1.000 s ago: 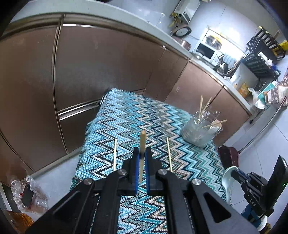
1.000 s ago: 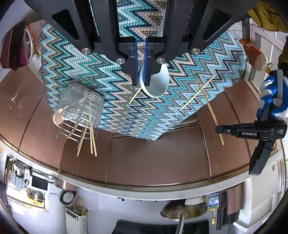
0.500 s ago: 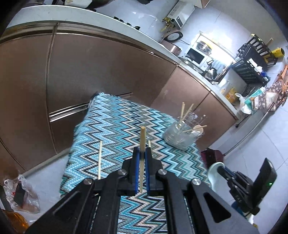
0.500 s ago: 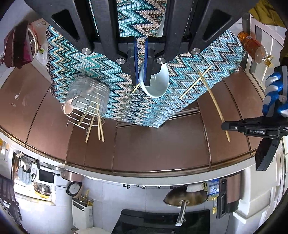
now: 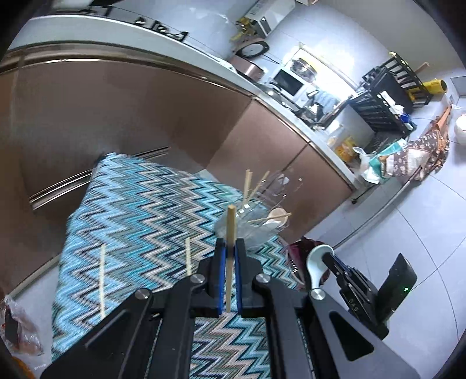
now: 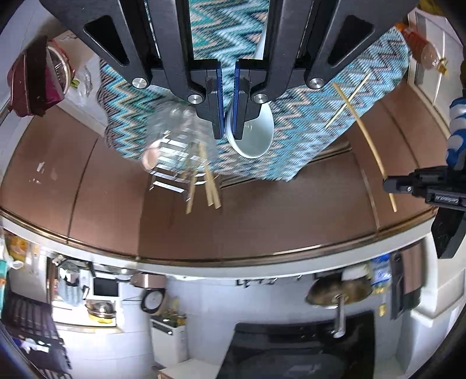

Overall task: Organize utensils
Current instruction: 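Carry the spoon in the right gripper while the left carries the chopstick to the holder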

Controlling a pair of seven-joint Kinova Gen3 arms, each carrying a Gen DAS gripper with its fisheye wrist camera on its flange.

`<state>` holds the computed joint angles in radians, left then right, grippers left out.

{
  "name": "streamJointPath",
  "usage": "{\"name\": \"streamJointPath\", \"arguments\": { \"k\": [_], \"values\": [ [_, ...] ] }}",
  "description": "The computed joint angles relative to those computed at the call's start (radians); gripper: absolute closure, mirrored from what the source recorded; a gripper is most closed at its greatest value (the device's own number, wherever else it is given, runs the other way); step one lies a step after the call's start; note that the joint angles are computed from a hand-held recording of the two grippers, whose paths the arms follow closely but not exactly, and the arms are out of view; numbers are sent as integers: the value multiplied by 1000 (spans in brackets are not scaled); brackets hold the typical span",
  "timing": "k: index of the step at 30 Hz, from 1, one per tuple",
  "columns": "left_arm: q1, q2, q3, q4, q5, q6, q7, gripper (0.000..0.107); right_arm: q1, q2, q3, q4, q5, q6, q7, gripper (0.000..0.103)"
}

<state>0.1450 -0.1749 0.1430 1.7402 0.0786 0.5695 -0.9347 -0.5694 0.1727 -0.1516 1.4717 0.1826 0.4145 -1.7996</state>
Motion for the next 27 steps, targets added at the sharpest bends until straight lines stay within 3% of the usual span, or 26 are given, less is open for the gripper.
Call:
{"name": "streamJointPath", "arguments": {
  "k": [6, 13, 18, 21, 27],
  "values": [
    [19, 141, -3, -183, -9, 10, -37, 103, 22, 65, 33, -105, -2, -27, 12, 98],
    [56, 315, -28, -429, -102, 46, -39, 103, 35, 173, 96, -225, -11, -167, -12, 97],
    [98, 428, -66, -568, -152, 52, -42, 103, -11, 267, 191, -320, -1, -242, -39, 97],
    [121, 494, -84, -638, -173, 61, -39, 103, -21, 312, 228, -347, -17, -290, -49, 97],
    [177, 611, -125, -744, -215, 95, -25, 103, -93, 395, 380, -363, -88, -370, -102, 97]
  ]
}}
